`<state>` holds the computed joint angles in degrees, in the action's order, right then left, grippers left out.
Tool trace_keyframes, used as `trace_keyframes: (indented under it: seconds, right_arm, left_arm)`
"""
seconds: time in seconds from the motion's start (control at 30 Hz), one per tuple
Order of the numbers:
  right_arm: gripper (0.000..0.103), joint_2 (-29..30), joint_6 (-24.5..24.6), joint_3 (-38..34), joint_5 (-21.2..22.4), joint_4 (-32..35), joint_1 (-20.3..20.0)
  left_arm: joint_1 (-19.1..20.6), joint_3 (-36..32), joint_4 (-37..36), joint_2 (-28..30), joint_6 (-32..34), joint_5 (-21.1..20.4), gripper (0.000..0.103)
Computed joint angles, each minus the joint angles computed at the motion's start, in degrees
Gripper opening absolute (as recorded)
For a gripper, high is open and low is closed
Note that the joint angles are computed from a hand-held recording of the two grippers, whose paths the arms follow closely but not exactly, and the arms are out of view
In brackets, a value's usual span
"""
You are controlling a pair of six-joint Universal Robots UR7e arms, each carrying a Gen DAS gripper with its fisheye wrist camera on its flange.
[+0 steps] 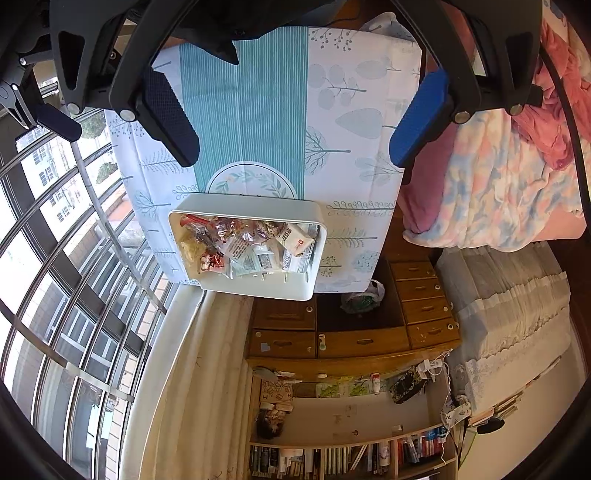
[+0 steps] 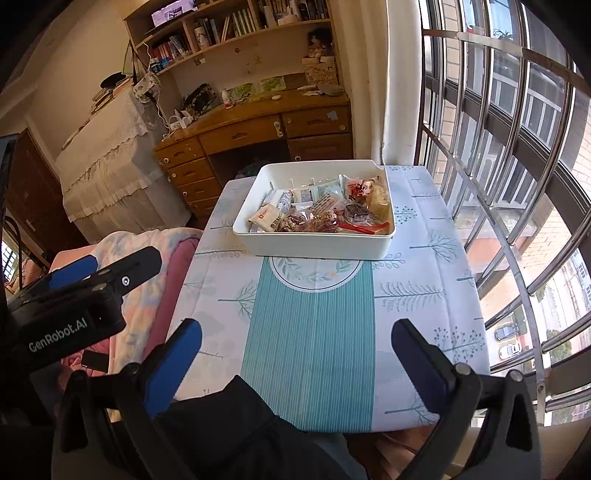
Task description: Organize snacks
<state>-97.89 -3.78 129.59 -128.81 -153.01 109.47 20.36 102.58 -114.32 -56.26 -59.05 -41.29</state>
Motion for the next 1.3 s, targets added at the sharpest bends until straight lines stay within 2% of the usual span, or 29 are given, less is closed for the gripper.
trace_keyframes:
  seconds: [0.2,1.3]
  right_arm:
    - [0.103,0.5,-1.2,-0.3,0.3,-0.5,-0.5]
    - [0.103,3.2,-0.2,-3.1,0.6,2.7,-2.2]
  left_arm:
    - [0.2,-0.7,-0.4,0.7,0.9,0.6,0.102]
    - [2.4,-2.9,-2.3,2.6,4.9,-0.5,0.102]
